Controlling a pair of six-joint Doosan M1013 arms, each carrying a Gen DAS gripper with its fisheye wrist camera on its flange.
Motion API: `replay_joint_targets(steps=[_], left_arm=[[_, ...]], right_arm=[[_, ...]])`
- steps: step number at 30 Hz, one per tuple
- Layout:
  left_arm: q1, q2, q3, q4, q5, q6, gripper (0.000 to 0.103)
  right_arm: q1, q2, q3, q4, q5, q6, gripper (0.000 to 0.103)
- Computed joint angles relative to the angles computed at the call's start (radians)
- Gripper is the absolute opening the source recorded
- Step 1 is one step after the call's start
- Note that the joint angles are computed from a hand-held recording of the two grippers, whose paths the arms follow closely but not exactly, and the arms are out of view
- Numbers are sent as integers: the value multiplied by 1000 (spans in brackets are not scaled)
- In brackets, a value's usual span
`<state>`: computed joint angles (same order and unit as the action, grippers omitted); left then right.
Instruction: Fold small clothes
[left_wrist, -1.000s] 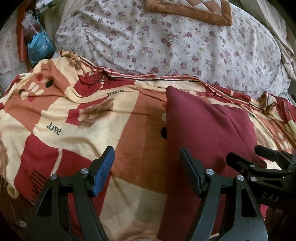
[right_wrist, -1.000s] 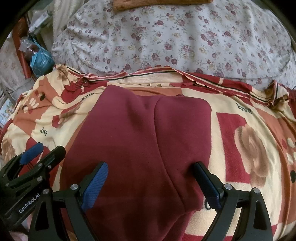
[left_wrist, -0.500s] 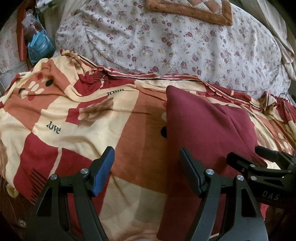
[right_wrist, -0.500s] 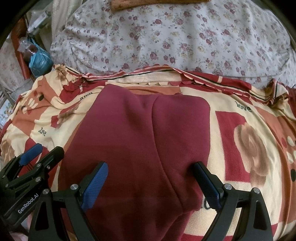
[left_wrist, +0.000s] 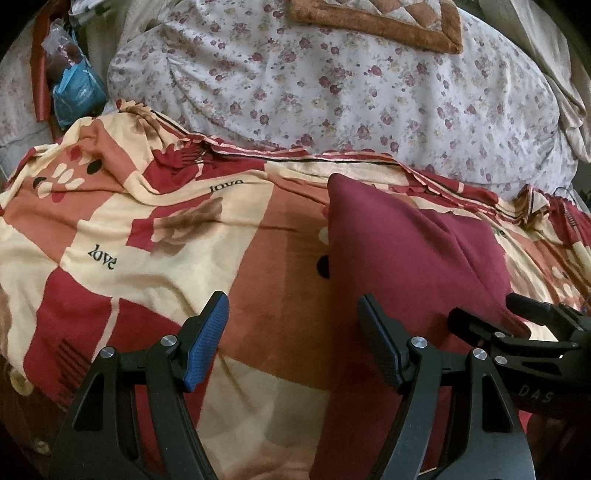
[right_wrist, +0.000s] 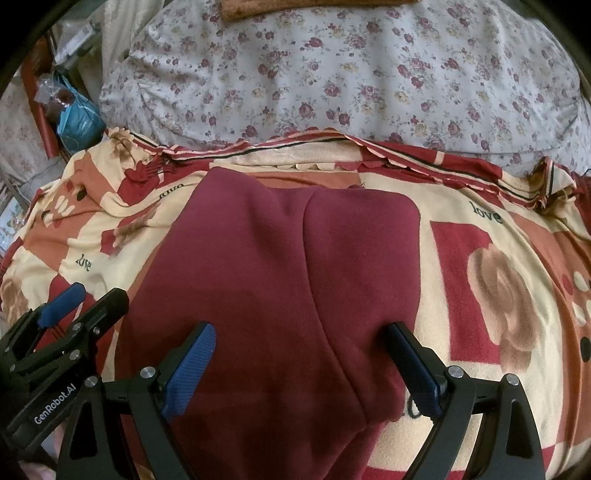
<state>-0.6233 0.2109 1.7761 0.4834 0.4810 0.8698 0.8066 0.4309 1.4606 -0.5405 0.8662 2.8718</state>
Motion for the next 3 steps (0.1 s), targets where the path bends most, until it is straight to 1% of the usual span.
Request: replay_joint_targets(steps=[3], left_arm=[[-1, 5, -6, -4, 2, 7, 73]], right_arm=[[0, -2, 3, 0, -5, 3, 93]])
